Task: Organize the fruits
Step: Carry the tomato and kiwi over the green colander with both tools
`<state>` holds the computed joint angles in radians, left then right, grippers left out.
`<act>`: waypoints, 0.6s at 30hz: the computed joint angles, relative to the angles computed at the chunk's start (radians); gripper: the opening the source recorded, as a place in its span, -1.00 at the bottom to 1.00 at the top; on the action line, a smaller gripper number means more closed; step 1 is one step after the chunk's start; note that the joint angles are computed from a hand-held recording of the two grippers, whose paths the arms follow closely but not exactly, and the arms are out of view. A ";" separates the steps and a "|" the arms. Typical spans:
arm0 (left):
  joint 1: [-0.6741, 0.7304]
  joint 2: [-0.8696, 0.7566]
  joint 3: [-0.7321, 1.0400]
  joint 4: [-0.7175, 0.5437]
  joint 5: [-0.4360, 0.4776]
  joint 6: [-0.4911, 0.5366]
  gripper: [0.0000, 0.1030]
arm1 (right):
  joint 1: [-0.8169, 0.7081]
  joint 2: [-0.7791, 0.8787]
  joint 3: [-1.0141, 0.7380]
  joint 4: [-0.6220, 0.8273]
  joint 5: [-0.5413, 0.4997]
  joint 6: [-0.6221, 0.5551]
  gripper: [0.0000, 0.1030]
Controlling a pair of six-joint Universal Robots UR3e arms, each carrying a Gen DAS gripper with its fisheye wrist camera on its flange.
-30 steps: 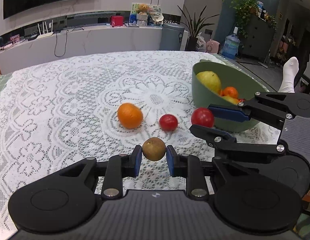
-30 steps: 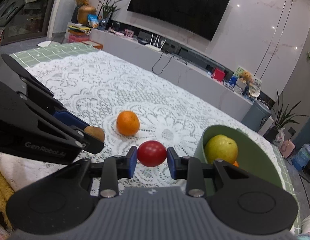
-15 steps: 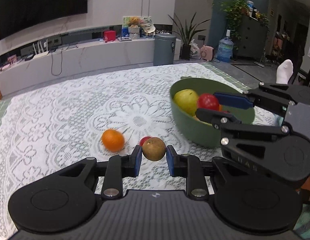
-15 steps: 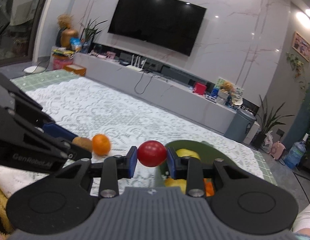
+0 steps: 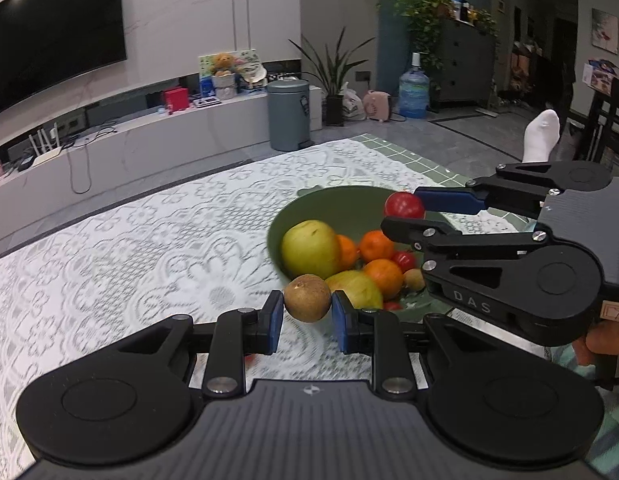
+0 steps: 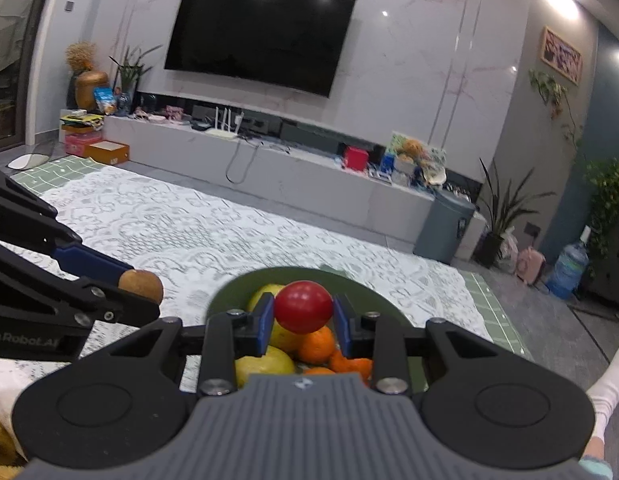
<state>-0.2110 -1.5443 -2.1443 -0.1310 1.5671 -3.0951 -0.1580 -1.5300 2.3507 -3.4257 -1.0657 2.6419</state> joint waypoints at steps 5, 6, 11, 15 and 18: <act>-0.025 -0.097 0.101 -0.016 0.005 0.004 -0.44 | -0.017 0.022 -0.076 0.114 -0.024 -0.022 -0.44; -0.031 -0.112 0.118 -0.022 0.010 0.006 -0.44 | -0.020 0.029 -0.092 0.133 -0.031 -0.024 -0.44; -0.041 -0.187 0.194 -0.047 0.008 0.024 -0.44 | -0.018 0.087 -0.204 0.262 -0.060 -0.022 -0.44; -0.040 -0.233 0.232 -0.068 0.001 0.032 -0.44 | 0.000 0.137 -0.292 0.351 -0.089 -0.033 -0.44; -0.034 -0.266 0.261 -0.085 -0.009 0.038 -0.44 | 0.023 0.183 -0.352 0.388 -0.124 -0.055 -0.44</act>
<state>-0.2455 -1.8104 -1.8836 -0.2156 1.5576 -3.0574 -0.1349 -1.3468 1.9986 -3.0378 -1.1900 2.5874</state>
